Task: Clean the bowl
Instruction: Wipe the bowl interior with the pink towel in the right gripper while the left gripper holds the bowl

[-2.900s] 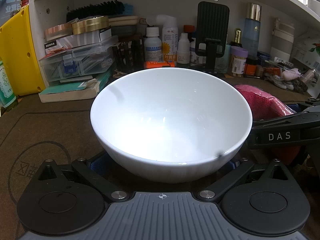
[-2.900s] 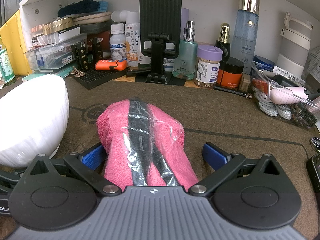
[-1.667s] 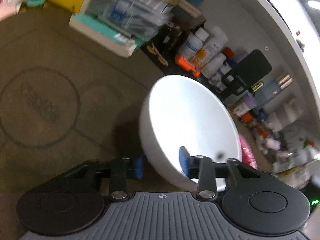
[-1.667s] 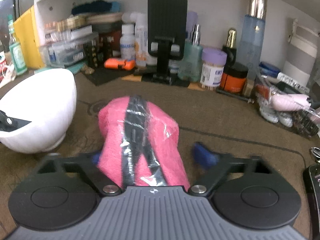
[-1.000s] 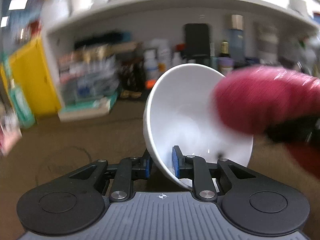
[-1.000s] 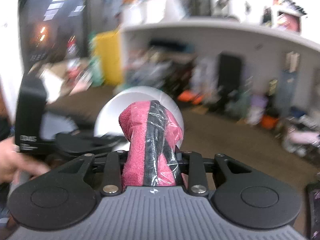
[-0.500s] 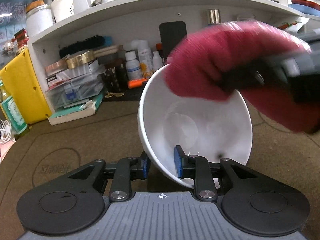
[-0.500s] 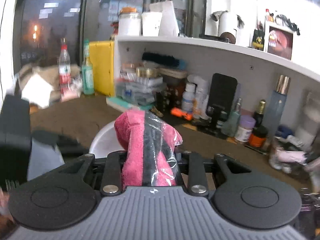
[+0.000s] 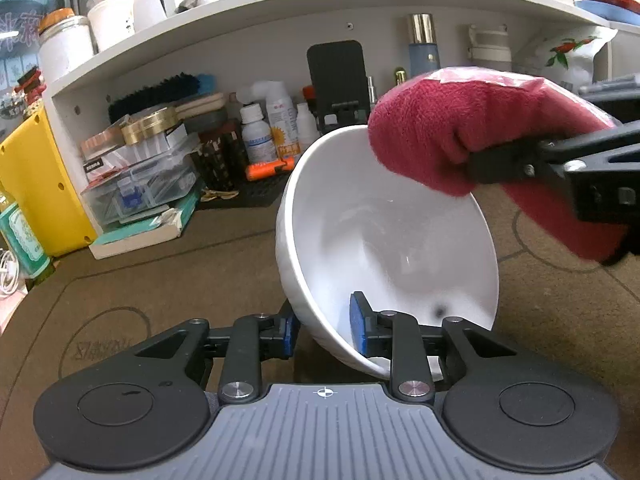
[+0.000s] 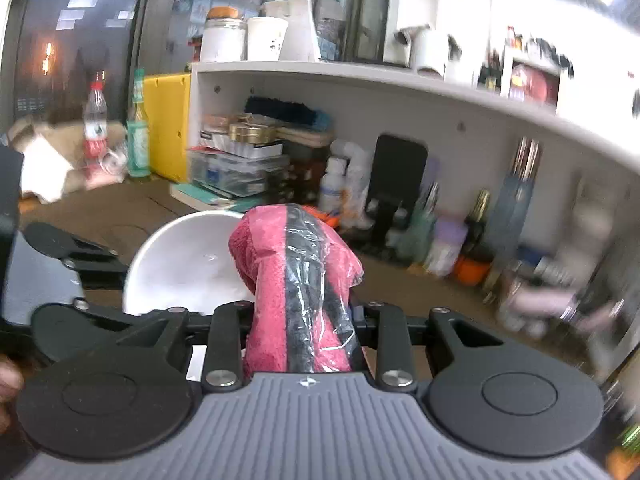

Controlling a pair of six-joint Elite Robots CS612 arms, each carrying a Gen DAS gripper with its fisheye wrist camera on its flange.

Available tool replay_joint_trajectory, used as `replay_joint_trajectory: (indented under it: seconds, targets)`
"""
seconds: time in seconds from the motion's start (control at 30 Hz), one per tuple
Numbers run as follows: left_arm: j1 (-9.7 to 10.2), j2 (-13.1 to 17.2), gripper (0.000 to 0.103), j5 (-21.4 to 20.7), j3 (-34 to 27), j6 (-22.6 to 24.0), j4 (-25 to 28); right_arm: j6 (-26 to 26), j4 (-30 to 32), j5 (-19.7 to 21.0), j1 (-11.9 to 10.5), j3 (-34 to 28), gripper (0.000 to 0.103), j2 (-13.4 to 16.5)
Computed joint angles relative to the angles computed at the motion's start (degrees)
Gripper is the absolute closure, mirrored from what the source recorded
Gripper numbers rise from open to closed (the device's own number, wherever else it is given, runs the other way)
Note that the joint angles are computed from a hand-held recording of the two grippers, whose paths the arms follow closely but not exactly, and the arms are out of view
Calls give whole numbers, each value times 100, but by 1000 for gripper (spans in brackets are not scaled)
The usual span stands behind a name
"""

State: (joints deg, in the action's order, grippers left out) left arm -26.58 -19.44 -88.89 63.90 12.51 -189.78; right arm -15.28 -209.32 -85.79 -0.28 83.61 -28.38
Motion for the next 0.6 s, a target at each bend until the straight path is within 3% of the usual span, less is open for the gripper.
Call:
replay_joint_trajectory:
  seconds: [0.1, 0.2, 0.33, 0.43, 0.47, 0.6]
  targets:
    - [9, 20, 75, -32, -74, -56, 46, -369, 788, -71, -10, -158, 71, -27]
    - [-27, 61, 67, 22, -169, -155, 88, 71, 1373, 618, -129, -193, 67, -59]
    - [-111, 128, 54, 190, -252, -465, 236, 810, 1527, 1060, -149, -477, 67, 130]
    - [-168, 163, 54, 266, -250, -762, 174, 1047, 1344, 1363, -235, -325, 69, 140]
    - [-167, 162, 59, 242, -256, -850, 198, 1000, 1245, 1440, -287, -185, 69, 78]
    - [-28, 138, 77, -207, -314, -695, 285, 591, 697, 2034, -623, 894, 70, -487]
